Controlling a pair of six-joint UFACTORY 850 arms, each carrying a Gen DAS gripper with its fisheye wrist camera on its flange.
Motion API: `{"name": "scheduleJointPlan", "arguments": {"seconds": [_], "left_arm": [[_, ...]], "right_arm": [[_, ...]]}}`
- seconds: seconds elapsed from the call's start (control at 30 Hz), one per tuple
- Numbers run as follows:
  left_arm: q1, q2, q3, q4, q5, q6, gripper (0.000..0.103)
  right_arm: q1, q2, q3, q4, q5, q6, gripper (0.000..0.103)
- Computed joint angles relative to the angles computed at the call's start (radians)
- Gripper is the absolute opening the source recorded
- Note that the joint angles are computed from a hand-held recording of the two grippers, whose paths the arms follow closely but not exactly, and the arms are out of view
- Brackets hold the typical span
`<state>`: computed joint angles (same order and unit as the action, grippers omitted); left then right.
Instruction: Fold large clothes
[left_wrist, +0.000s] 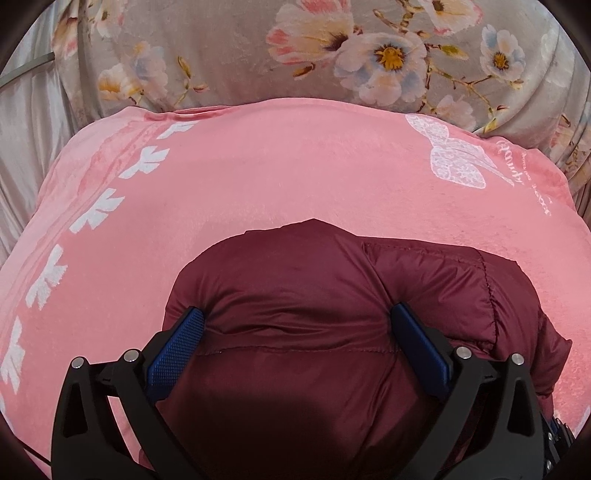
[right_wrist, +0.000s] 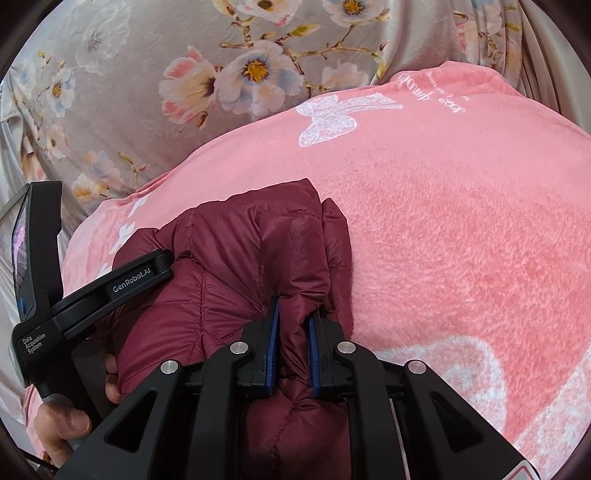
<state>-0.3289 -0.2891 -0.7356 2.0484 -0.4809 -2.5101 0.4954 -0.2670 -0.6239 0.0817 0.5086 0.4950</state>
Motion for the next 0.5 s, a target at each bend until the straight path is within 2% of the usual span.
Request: {"name": "scheduleJointPlan", "arguments": {"seconds": [0.27,0.37,0.43,0.5], "left_arm": [[-0.002,-0.006,-0.009,-0.036,0.004,0.04,0.098],[0.016,0.038,0.016,-0.091,0.08,0.111,0.098],[0.043,0.104,0.072,-0.02,0.162,0.035,0.098],[0.056,0.197,0.157,0.057,0.202,-0.051,0.098]], "right_arm": [[-0.017,-0.009,-0.002,-0.079,0.01,0.077,0.011],[-0.038,0.019,0.007,-0.166,-0.03,0.138,0.012],[-0.03,0.078,0.042,-0.11,-0.06,0.068,0.021],[-0.01,0.172,0.111,-0.026,-0.054,-0.018,0.022]]}}
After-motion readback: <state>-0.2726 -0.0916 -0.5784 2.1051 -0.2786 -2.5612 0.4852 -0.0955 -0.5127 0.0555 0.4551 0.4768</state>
